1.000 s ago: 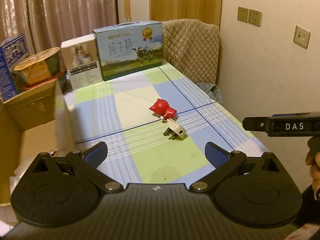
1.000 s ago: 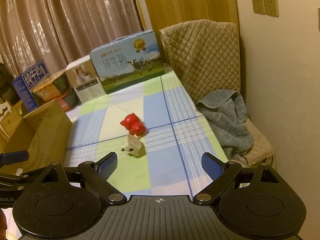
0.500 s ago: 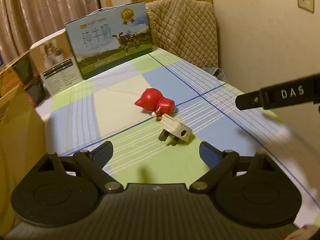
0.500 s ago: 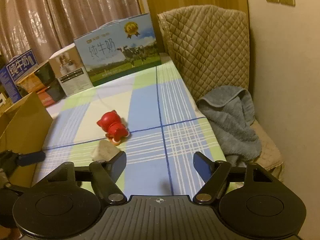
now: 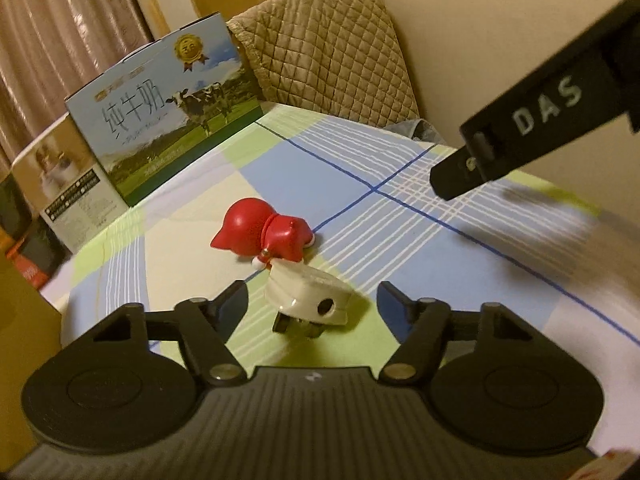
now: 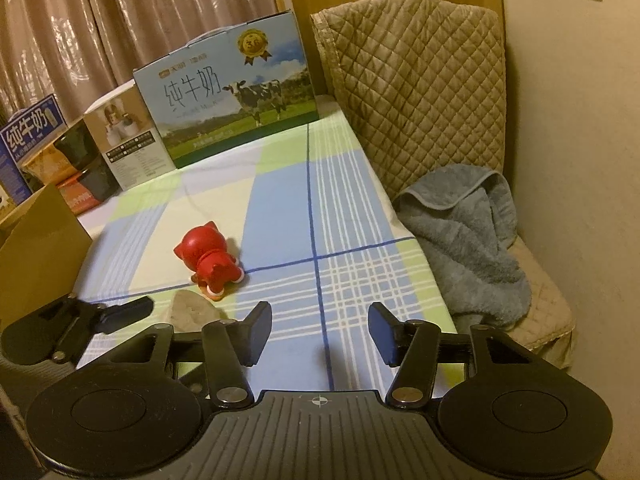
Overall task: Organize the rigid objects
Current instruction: 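Close the left tool on the white plug adapter and lift it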
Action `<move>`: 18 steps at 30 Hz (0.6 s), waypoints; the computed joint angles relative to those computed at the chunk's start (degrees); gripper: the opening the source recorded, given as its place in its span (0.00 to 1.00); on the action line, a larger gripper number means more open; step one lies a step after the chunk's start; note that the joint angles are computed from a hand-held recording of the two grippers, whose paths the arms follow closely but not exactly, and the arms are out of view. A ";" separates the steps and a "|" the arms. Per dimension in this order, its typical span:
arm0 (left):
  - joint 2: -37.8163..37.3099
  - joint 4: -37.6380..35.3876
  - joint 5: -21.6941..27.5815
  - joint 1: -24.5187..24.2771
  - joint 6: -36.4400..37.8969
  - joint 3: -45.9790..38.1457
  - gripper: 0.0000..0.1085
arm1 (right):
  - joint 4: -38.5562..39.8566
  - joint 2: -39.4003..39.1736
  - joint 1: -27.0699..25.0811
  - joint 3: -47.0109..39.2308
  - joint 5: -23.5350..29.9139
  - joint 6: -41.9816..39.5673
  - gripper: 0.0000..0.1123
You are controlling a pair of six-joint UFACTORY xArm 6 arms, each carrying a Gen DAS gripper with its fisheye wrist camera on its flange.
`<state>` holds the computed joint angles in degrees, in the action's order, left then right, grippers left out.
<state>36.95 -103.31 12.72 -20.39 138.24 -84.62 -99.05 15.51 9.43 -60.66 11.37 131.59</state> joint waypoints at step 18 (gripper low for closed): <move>-5.92 12.67 2.53 6.31 -26.28 4.68 0.40 | -8.61 8.15 -0.33 -10.56 -4.93 0.98 0.46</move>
<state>31.03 -90.63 15.25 -14.08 111.96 -79.94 -107.66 23.66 9.10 -71.21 6.44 132.57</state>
